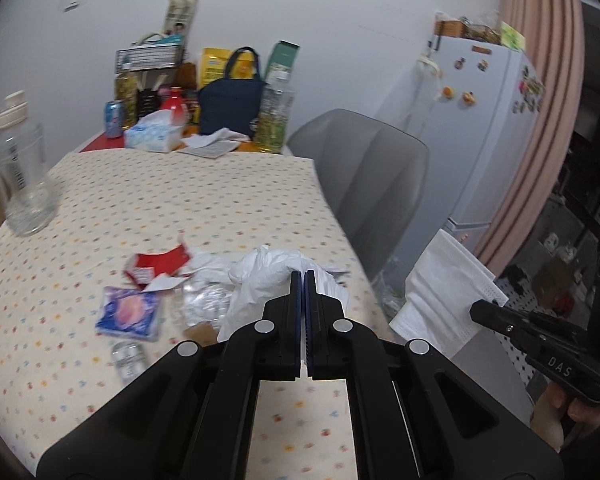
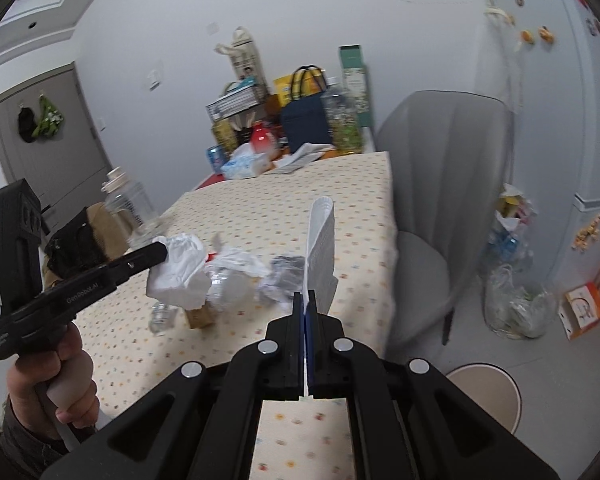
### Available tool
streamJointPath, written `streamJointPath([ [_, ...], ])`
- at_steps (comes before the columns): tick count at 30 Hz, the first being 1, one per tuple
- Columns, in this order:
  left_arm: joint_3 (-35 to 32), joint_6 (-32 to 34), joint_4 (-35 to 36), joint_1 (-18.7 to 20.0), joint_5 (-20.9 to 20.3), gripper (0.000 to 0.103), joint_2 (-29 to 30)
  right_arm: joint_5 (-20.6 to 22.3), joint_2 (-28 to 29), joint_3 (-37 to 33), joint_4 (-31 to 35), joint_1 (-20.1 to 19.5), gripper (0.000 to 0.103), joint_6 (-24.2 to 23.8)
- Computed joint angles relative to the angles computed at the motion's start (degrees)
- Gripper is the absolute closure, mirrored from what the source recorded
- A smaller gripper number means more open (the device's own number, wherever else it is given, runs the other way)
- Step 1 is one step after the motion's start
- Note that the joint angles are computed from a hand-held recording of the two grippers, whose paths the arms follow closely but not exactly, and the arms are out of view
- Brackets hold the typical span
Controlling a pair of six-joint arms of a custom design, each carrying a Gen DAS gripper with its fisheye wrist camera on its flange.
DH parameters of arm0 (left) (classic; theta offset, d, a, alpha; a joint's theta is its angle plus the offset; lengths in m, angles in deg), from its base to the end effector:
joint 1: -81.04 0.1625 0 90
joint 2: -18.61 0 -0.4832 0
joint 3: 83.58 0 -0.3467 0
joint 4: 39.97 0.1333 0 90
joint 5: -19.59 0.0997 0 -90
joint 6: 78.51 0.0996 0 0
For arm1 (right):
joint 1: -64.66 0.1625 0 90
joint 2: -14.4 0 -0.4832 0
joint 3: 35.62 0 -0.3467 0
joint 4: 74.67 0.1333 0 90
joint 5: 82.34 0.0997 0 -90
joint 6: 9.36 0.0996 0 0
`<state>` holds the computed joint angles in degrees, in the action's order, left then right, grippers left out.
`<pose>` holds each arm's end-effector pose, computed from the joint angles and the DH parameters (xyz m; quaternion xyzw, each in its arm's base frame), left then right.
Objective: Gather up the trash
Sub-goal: 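Carry the tissue and paper in both tools over the beige trash bin, then open the right tool to drop the paper while the left tool drops the tissue into the bin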
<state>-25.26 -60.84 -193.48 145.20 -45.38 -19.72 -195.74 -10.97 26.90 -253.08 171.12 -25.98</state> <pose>-0.2079 -0.8318 0.3469 0.2614 0.8719 -0.3753 0.1750 0.3298 -0.7854 0.1807 0.1673 -0.8713 0.4233 0.1834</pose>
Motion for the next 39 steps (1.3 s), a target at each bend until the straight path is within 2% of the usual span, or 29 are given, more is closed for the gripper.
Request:
streamJointPath([
  [11,-7.61,0.54,8.92,-2.31,-2.6,0.1,7.03,-4.32,-5.4,9.54,-9.02,-4.07,0.101,2.58],
  [17,-11.97,0.49,13.05,-2.99,-2.57,0.101,10.42,-5.09,-6.91,12.41,-10.74,-6.97,0.101,4.6],
  [24,-15.41,0.67,16.65,-3.57,-1.66,0.101,13.36,-5.53,-6.08,11.87,-10.15,-10.5,0.099,7.41],
  [27,-16.29,0.76,17.37,-3.74,-1.1,0.1,14.14,-5.49,-5.29,10.34,-5.37,-12.64,0.096,10.81],
  [29,-16.64,0.71,17.86,-3.89,-0.77,0.1,14.53,-5.95,-4.77,9.63,-2.89,-13.91,0.068,12.74],
  [30,-16.7,0.77,18.01,-3.95,-0.64,0.1,14.64,-6.28,-4.54,9.75,-3.05,-14.51,0.038,13.8],
  [32,-17.12,0.95,18.51,-4.09,-0.38,0.101,15.12,-6.53,-4.43,11.06,-5.94,-15.27,0.037,14.71],
  [35,-17.82,0.86,19.65,-4.27,-0.52,0.101,15.91,-6.33,-5.53,13.14,-6.57,-15.92,0.039,16.42],
  [39,-19.21,0.79,21.74,-4.64,-1.64,0.1,17.3,-9.54,-7.32,15.92,-10.09,-15.42,0.038,15.6],
])
